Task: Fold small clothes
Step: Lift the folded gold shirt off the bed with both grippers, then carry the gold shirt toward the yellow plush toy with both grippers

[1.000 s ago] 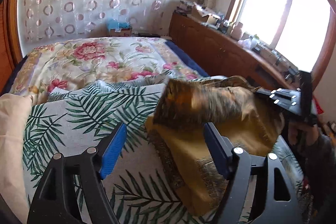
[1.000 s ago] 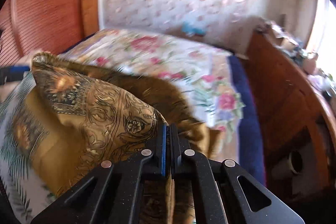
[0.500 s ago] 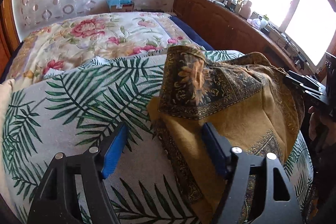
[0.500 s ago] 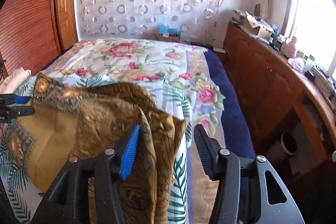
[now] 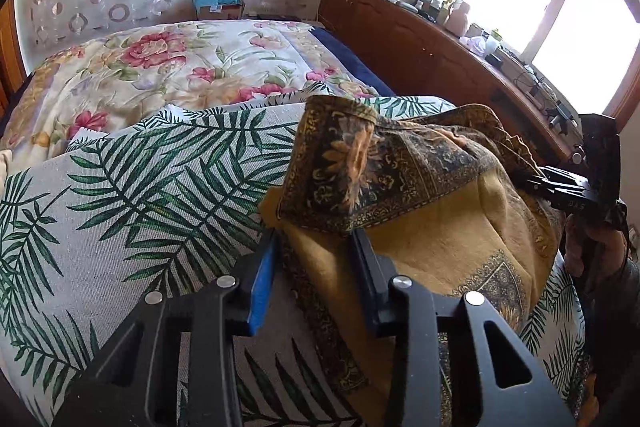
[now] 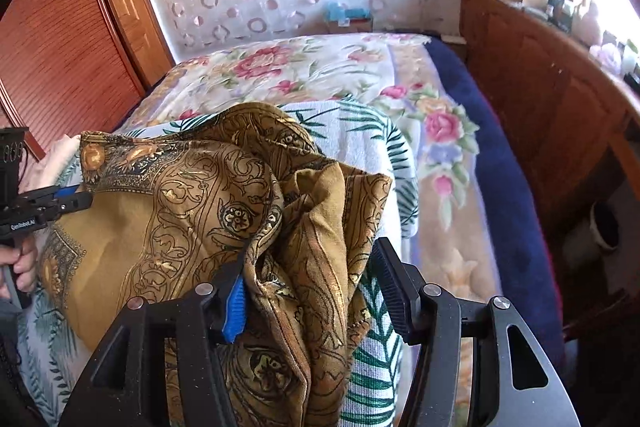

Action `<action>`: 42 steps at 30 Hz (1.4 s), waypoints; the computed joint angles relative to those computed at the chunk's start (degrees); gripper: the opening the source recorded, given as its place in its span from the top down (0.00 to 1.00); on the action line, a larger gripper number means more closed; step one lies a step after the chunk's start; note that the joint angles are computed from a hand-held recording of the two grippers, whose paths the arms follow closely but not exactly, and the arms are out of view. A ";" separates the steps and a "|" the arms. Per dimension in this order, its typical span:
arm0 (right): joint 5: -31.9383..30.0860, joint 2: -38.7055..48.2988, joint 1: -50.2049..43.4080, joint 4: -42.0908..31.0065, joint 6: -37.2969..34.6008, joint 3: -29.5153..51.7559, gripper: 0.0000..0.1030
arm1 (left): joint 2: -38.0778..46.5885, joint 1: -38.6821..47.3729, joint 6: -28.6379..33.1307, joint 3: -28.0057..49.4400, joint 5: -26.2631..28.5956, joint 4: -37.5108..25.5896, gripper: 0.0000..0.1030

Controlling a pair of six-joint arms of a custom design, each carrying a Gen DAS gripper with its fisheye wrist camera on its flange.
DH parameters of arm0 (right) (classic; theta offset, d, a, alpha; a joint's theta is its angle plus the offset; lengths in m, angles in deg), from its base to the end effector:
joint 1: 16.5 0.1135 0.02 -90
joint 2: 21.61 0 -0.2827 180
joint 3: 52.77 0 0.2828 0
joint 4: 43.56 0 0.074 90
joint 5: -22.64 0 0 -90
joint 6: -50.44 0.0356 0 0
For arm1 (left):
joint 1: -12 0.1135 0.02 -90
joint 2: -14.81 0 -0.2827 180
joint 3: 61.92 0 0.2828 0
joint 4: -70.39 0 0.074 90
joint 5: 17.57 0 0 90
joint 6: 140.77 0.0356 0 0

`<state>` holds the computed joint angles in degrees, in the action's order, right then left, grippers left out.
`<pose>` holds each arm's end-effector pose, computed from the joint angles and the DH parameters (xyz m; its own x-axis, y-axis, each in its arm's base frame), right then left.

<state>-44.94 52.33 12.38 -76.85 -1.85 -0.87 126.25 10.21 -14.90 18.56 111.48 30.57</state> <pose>0.2384 0.1160 0.1911 -0.7266 0.2450 -0.6419 0.2376 0.9662 0.0998 0.3984 -0.0349 0.1352 -0.6291 0.4749 -0.6153 0.7407 0.6065 -0.2892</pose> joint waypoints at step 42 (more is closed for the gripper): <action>1.13 41.23 12.42 3.88 -32.94 54.67 0.90 | 0.59 36.03 -0.78 9.78 21.84 0.99 0.93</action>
